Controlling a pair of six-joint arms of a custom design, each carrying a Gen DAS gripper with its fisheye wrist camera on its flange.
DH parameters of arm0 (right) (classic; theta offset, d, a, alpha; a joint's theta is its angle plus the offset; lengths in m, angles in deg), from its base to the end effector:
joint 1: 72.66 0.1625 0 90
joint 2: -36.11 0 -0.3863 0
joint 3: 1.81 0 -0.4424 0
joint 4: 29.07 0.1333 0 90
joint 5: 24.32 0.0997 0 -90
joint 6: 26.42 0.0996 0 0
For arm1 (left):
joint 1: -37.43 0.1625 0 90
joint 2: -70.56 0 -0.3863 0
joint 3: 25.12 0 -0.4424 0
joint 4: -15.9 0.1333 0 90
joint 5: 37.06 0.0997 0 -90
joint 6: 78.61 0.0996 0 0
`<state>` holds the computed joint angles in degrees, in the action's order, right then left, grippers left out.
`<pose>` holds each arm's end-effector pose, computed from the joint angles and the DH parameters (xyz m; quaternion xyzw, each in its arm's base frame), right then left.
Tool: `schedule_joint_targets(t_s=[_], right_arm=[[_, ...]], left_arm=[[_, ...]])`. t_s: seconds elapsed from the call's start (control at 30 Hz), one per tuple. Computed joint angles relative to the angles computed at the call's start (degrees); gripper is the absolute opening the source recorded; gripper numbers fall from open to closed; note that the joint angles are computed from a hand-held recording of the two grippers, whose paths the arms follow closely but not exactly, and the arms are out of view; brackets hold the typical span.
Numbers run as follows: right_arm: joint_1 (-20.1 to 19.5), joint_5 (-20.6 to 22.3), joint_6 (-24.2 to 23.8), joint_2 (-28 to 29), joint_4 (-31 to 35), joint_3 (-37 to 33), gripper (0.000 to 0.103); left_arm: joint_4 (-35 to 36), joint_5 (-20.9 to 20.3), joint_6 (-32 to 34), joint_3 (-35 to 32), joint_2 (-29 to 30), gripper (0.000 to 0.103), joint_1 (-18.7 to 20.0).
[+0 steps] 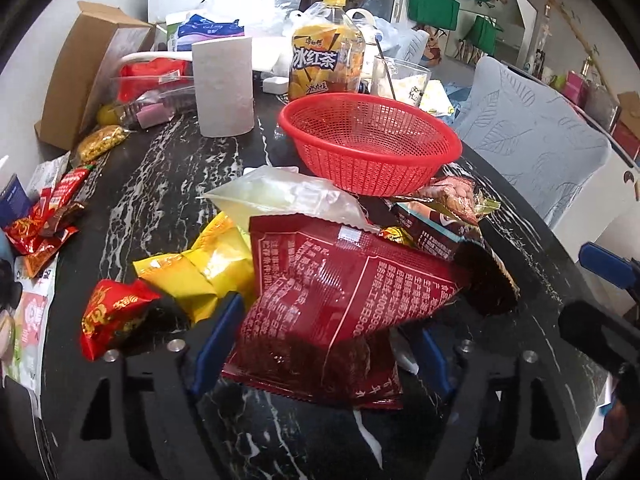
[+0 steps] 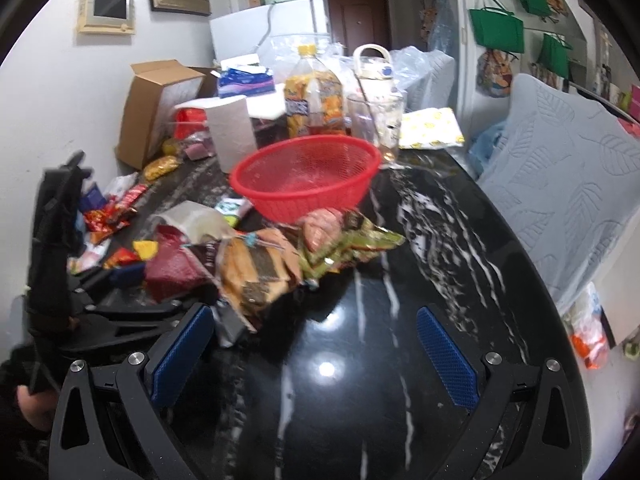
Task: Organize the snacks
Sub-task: 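Grasp the dark red snack bag with the left tool while the right tool grasps the seaweed biscuit pack, then lift the dark red bag with the left tool while the right tool lifts the seaweed pack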
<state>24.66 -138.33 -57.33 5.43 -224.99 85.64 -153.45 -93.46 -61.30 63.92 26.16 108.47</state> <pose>0.1823 -0.6911 0.0055 0.2096 -0.8688 0.3595 0.2683 -0.0557 -0.7421 0.1105 0.2025 0.8952 -0.2895 0.2717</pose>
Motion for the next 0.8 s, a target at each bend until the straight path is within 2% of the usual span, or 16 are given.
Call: schedule_joint_targets(t_s=[0.1,0.23,0.43,0.57,0.73,0.8], right_arm=[[0.28,2.46,0.53,-0.03,1.64,-0.79,0.103],[0.46,3.43,2.25,0.70,5.37,-3.34,0.103],[0.29,1.91,4.67,3.41,9.12,-8.56,0.103],[-0.25,0.23,5.86,4.94,12.69,-10.85,0.103],[-1.61,0.08,10.15,5.02,19.36,-11.25,0.099],[-1.89,0.25,10.86,4.95,19.92,-10.93,0.099]], left_arm=[[1.36,-0.64,-1.52,0.45,-1.09,0.076,0.36],[3.16,1.11,-4.13,1.21,-2.61,0.076,0.53],[1.63,3.50,-3.42,3.31,-4.42,0.076,0.11],[3.27,3.61,-4.01,3.00,-4.33,0.076,0.52],[3.77,4.21,-3.66,3.34,-4.33,0.076,0.42],[3.80,4.50,-3.59,3.73,-4.54,0.076,0.26]])
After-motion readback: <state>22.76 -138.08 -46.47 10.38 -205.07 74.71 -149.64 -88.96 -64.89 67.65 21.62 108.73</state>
